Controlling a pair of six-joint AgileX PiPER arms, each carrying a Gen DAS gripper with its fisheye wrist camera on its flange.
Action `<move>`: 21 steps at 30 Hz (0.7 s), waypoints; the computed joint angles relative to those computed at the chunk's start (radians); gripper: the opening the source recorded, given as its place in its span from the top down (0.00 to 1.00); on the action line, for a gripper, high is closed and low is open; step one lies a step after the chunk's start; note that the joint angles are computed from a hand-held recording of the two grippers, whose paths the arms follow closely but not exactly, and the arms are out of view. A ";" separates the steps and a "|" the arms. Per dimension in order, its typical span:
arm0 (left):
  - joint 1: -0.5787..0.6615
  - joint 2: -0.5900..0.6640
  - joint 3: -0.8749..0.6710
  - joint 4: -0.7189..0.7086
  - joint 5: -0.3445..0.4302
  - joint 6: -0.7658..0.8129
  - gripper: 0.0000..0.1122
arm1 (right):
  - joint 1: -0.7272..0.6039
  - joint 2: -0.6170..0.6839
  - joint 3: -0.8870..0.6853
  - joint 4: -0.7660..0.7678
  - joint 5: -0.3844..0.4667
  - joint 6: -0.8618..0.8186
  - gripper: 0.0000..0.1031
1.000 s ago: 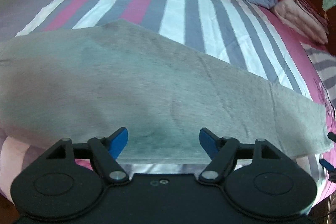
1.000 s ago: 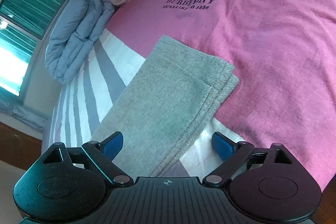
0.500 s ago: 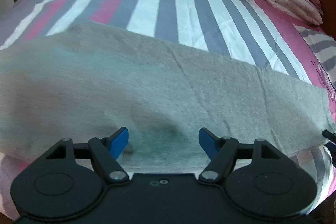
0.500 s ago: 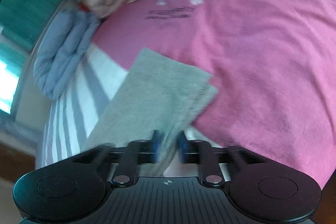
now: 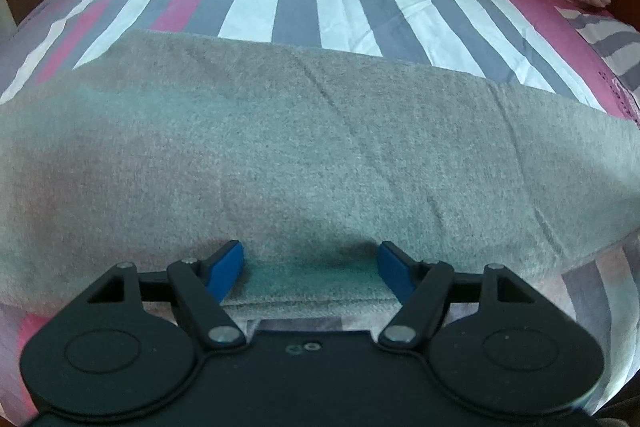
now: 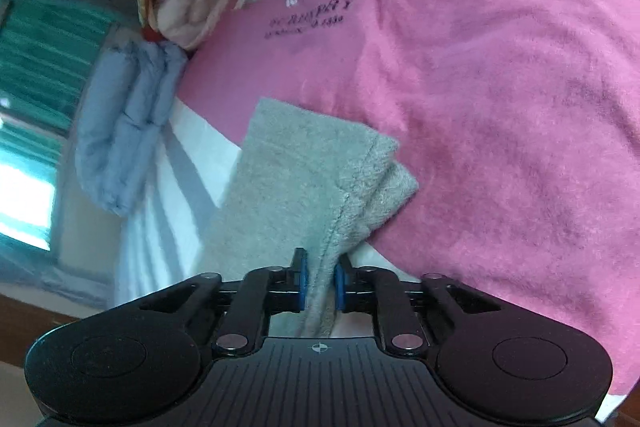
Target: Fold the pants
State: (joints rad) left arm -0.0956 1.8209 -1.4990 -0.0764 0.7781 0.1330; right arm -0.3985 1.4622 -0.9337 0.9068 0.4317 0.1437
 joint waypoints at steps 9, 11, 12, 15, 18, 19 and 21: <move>-0.027 -0.006 0.005 -0.033 0.002 0.017 0.42 | 0.094 -0.105 -0.076 -0.321 -0.073 0.039 0.92; -0.014 -0.005 -0.011 -0.055 0.023 0.042 0.42 | 0.055 -0.028 -0.070 -0.406 0.005 0.149 0.91; -0.001 -0.005 -0.022 -0.071 0.037 0.051 0.42 | 0.042 0.006 -0.066 -0.393 0.033 0.144 0.91; 0.031 -0.009 -0.053 -0.083 0.050 0.057 0.42 | 0.018 -0.007 -0.029 -0.289 0.025 0.066 0.88; 0.063 -0.011 -0.084 -0.089 0.041 0.084 0.42 | -0.021 -0.041 -0.015 -0.241 0.047 0.037 0.44; 0.072 -0.008 -0.095 -0.084 0.039 0.086 0.40 | -0.041 -0.060 0.004 -0.197 0.037 0.011 0.38; 0.084 0.017 -0.133 -0.045 0.048 0.045 0.40 | -0.073 -0.073 0.017 -0.163 0.033 -0.020 0.35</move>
